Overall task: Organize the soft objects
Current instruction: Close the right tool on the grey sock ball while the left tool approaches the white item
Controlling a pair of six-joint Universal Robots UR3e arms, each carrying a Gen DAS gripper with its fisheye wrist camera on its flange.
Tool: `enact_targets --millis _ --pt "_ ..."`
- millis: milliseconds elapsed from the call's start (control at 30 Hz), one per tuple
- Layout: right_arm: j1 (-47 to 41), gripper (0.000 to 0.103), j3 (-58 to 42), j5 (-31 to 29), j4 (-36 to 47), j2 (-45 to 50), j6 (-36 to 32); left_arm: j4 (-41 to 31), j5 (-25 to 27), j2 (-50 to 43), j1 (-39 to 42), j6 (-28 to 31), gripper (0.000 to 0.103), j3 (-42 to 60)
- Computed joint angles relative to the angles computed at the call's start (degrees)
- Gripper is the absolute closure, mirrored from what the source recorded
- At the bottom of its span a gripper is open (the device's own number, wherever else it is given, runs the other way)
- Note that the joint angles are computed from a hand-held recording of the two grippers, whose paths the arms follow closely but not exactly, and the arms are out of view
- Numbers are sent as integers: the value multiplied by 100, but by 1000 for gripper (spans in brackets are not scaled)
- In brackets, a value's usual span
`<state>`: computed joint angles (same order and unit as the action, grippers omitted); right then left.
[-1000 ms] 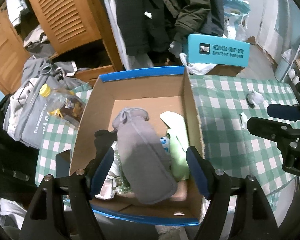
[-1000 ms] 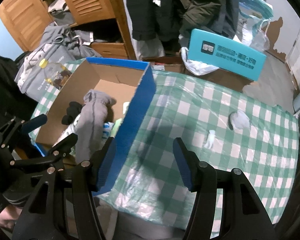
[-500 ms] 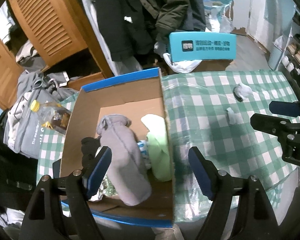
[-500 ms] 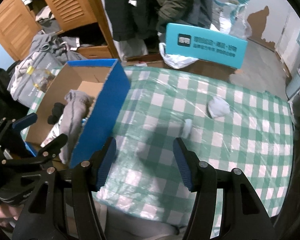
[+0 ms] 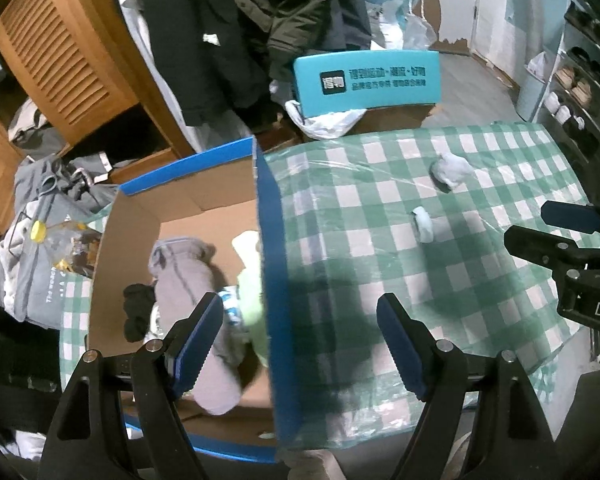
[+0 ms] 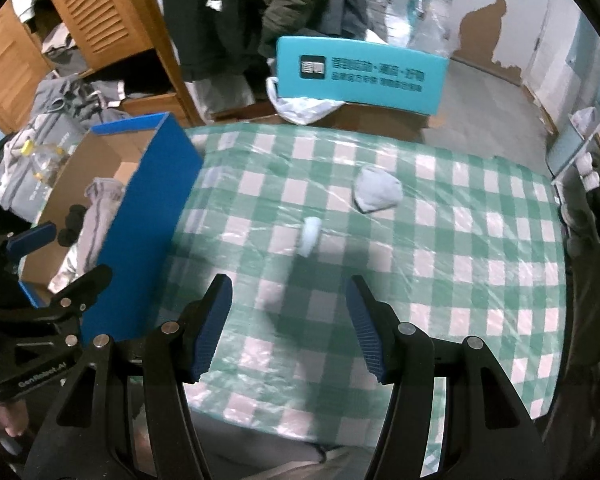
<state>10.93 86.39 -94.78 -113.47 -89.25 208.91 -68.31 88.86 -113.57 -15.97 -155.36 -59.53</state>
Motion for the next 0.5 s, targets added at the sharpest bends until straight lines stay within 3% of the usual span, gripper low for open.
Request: enact_targets --millis 500 --pt "-1007 44 866 275 153 -555 -605 -491 233 -773 -382 -168 22 1017"
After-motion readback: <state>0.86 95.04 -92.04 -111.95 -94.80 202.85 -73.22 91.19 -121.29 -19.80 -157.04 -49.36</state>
